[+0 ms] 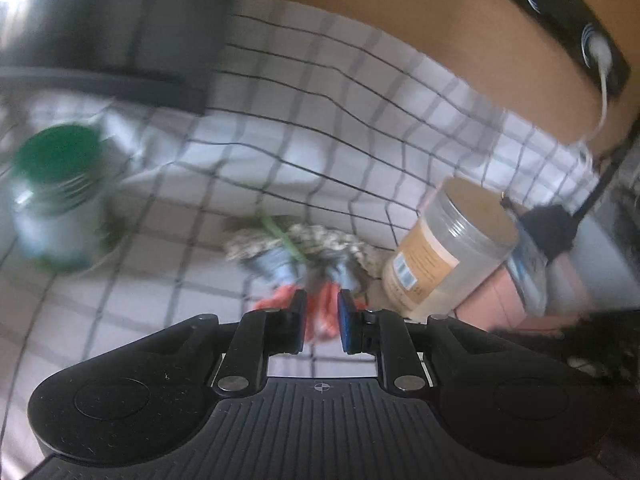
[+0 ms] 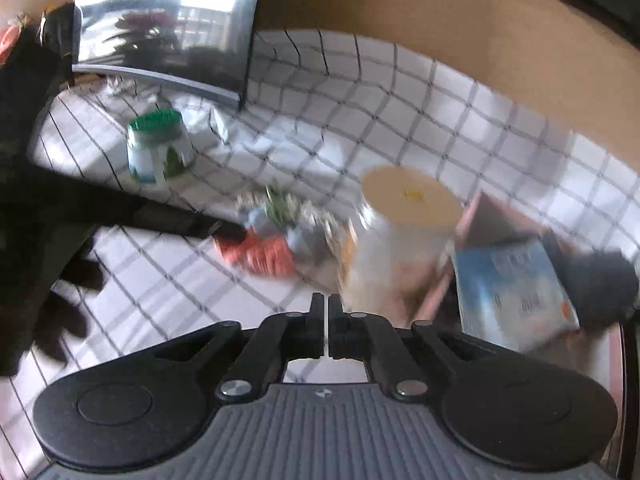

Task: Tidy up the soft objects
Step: 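Reach the left tool to the grey-and-orange socks and grasp them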

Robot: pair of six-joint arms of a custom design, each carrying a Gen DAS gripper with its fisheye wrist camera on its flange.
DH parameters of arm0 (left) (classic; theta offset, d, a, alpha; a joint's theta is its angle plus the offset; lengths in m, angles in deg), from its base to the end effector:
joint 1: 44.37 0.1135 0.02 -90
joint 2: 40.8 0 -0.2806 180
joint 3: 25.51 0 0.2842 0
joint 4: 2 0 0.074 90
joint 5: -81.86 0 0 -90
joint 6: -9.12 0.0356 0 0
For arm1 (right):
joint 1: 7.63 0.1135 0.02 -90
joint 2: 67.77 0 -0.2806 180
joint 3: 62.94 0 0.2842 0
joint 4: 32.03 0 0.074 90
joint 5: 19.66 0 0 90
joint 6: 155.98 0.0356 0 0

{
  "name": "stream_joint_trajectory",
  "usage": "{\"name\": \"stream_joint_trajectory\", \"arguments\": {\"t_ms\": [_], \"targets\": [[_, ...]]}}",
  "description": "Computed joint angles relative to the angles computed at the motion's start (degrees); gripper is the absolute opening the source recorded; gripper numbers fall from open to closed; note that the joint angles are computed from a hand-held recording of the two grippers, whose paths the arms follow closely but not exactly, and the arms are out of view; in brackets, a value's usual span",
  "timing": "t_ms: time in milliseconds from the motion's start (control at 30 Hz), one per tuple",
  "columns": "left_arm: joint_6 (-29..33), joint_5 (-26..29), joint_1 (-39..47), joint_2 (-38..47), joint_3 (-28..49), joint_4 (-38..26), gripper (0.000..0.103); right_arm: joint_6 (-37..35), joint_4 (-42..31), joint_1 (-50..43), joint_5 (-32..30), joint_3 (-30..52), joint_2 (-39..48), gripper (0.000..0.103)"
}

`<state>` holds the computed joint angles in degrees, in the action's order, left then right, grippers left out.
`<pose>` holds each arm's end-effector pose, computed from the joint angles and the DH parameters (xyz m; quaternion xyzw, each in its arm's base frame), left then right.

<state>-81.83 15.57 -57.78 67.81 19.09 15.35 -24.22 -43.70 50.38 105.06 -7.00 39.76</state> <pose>0.2955 -0.0852 0.0464 0.1741 0.8959 -0.2346 0.3347 0.1907 0.2671 0.0662 -0.0629 0.9290 -0.0183 0.3642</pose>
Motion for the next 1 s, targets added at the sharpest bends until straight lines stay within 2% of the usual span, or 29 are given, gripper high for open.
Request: {"name": "stream_joint_trajectory", "arguments": {"t_ms": [100, 133, 167, 233, 267, 433, 567, 700, 767, 867, 933, 1000], "targets": [[1.65, -7.82, -5.39, 3.62, 2.83, 1.28, 0.022, 4.28, -1.14, 0.59, -0.57, -1.74, -0.41, 0.012], [2.48, -10.83, -6.93, 4.82, 3.39, 2.59, 0.022, 5.33, -1.1, 0.89, -0.55, -2.22, -0.38, 0.022], [3.43, -13.45, -8.14, 5.92, 3.87, 3.88, 0.022, 6.02, -1.08, 1.05, -0.44, -2.53, -0.37, 0.036], [5.96, -18.44, -10.13, 7.96, 4.97, 5.16, 0.024, 7.56, -1.19, 1.98, 0.99, -3.53, -0.57, 0.055], [6.72, -18.91, -10.28, 8.71, 5.45, 5.29, 0.024, 8.17, -1.3, 2.41, 1.48, -3.92, -0.73, 0.061], [8.36, -15.33, -7.97, 9.27, 5.86, 5.1, 0.024, 10.01, 0.0, 2.2, 0.28, -5.31, -0.32, 0.066], [10.28, -14.03, -6.77, 8.6, 6.23, 2.67, 0.025, 9.0, 1.47, 1.06, -1.22, -5.04, 0.86, 0.067], [13.85, -12.68, -4.35, 6.37, 3.33, 2.09, 0.025, 7.24, 2.19, 0.73, -1.97, -4.0, 1.85, 0.069], [15.57, -9.94, -1.66, 5.14, 1.72, 1.73, 0.025, 6.65, 2.74, 0.75, -2.36, -3.63, 2.25, 0.071], [16.79, -2.4, 3.76, 3.11, -1.68, 3.86, 0.025, 6.02, 3.52, 0.83, -3.11, -2.92, 3.43, 0.072], [16.82, -0.84, 5.03, 1.83, -2.79, 4.09, 0.025, 5.74, 3.83, 0.73, -3.95, -2.26, 4.5, 0.072], [17.86, -0.3, 4.64, 1.35, -2.25, 1.73, 0.025, 5.61, 3.71, 0.71, -4.61, -1.37, 5.65, 0.072]]}}
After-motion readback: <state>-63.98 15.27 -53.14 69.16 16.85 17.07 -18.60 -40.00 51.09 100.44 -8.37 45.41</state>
